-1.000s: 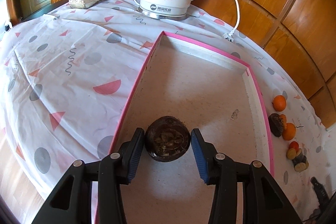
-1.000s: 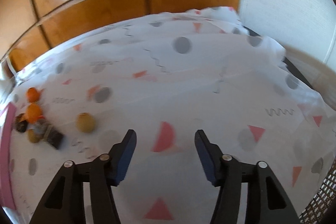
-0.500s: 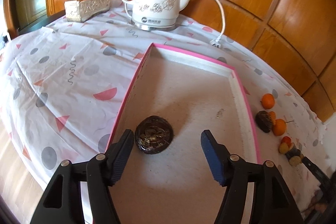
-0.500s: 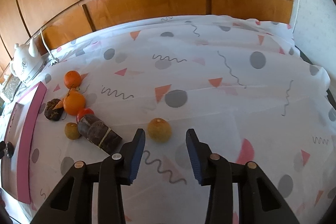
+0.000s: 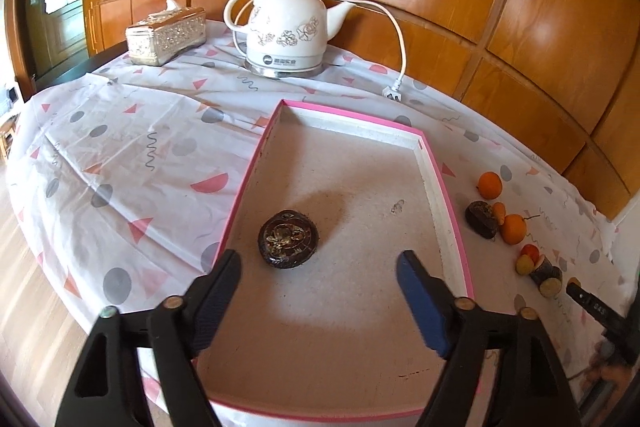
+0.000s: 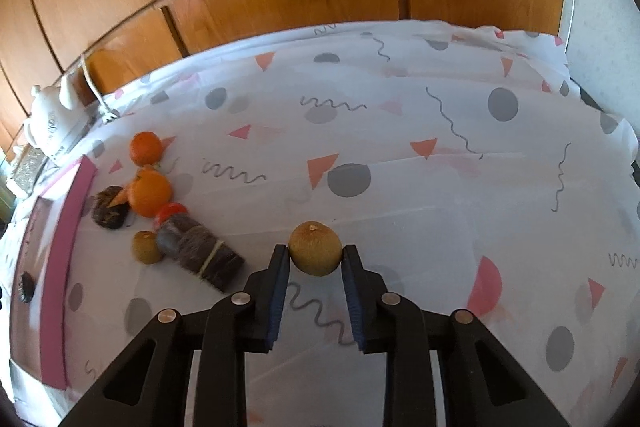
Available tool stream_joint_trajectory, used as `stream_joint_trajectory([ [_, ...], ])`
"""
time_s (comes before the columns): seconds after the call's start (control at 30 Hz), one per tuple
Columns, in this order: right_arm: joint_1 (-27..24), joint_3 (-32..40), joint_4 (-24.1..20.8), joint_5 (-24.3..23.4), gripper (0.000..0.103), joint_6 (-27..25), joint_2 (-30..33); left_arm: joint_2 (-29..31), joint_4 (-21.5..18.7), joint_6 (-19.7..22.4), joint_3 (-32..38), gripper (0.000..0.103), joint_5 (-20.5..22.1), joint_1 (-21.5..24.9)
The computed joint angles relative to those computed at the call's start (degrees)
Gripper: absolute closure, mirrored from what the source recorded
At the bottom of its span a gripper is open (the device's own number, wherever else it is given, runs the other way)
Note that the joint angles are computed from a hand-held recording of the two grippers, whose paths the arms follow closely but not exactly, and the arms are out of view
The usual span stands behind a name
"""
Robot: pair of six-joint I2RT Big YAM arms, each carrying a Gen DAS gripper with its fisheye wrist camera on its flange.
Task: Organize fruits
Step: 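Grasp the small yellow fruit with the right tool and carry it over the tray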
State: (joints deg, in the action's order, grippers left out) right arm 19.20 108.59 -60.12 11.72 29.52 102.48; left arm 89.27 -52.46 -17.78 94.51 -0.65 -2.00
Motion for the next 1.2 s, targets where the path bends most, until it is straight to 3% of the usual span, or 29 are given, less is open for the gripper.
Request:
stream_joint_trajectory([
  [0.2,1.66,-0.91,2.11,-0.68,0.076,-2.12,-1.92,-1.26,0.21,-1.16,-1.19,0.019,-0.75,0.71],
  [0.5,6.69,5.64,1.39,-8.91,0.076,-10.24,1.6,-2.96,0.73,-0.95,-2.85,0.018,-1.28,1.22],
  [0.73,11.18,16.1,-2.97,-12.86,0.076,-17.71,8.44,-3.77,1.1,-1.37,-3.7,0.018,-0.94,1.81],
  [0.97,13.25,26.82,-7.73,-14.83,0.076,-20.28,14.52,-4.09,1.2,-1.67,-4.07,0.018,-1.21,2.21],
  [1.2,14.72,46.51,-17.52,-15.21,0.076,-22.43,25.84,-4.55,1.79,-2.89,-4.59,0.018,-1.1,3.81],
])
